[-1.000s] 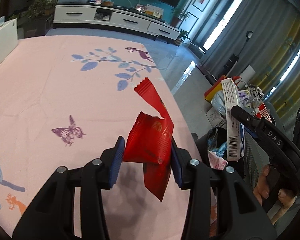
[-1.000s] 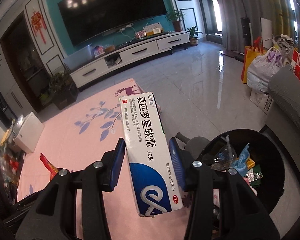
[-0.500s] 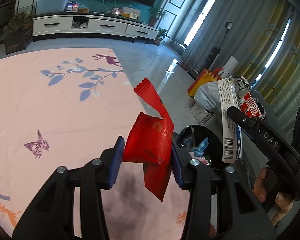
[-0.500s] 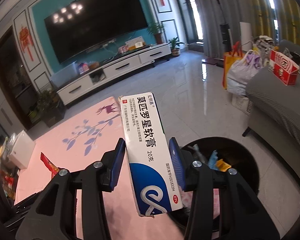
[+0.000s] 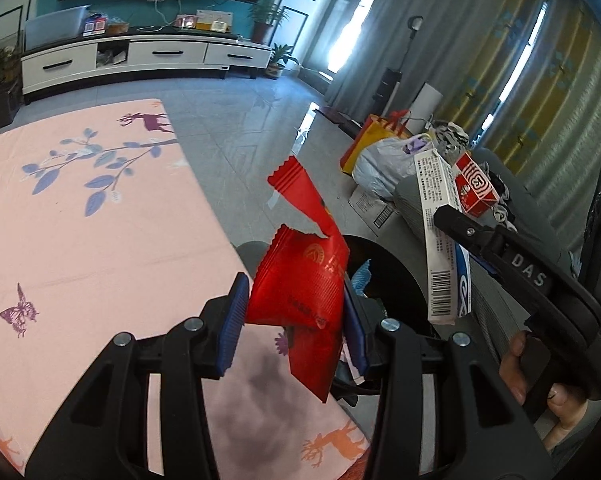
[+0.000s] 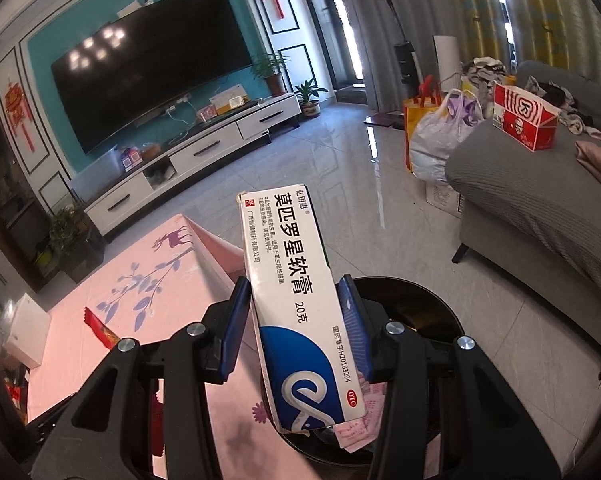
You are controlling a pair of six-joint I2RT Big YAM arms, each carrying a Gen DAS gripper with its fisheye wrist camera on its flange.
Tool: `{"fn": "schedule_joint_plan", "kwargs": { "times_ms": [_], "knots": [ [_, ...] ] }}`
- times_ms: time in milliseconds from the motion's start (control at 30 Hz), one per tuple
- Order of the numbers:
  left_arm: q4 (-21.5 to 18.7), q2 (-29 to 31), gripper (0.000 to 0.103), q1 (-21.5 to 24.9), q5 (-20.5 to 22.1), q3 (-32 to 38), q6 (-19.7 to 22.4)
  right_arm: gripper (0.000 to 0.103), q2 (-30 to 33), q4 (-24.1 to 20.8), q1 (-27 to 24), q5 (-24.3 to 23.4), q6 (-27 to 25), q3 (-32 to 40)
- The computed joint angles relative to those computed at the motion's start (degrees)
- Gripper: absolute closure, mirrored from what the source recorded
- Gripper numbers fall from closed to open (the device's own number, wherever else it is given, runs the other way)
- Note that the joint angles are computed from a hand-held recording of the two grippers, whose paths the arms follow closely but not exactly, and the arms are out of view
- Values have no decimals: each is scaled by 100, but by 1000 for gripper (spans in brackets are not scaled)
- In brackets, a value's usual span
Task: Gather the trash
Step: 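Lift the red packet and medicine box and carry them over the black bin, then lower both tools into the bin and open them to release the items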
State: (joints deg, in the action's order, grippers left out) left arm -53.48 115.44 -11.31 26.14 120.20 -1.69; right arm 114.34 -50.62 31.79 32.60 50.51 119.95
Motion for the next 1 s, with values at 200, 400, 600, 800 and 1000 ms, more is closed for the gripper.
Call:
{"fn": "schedule_joint_plan", "kwargs": {
  "times_ms": [200,400,600,800,1000],
  "knots": [
    [-151,150,58,-142,45,216,111,57,-230,-94,-39,235,294,-347],
    [-507,399,58,-285,157,577,292,57,-317,-236,-92,254,511,-503],
    [-720,569,58,-433,205,790,406,57,-452,-288,-179,82,723,-764],
    [-1002,788,57,-573,306,1098,587,57,-509,-373,-300,-103,968,-941],
    [-1251,1011,57,-694,190,1384,795,57,-384,-642,-411,-287,1125,-856]
  ]
}}
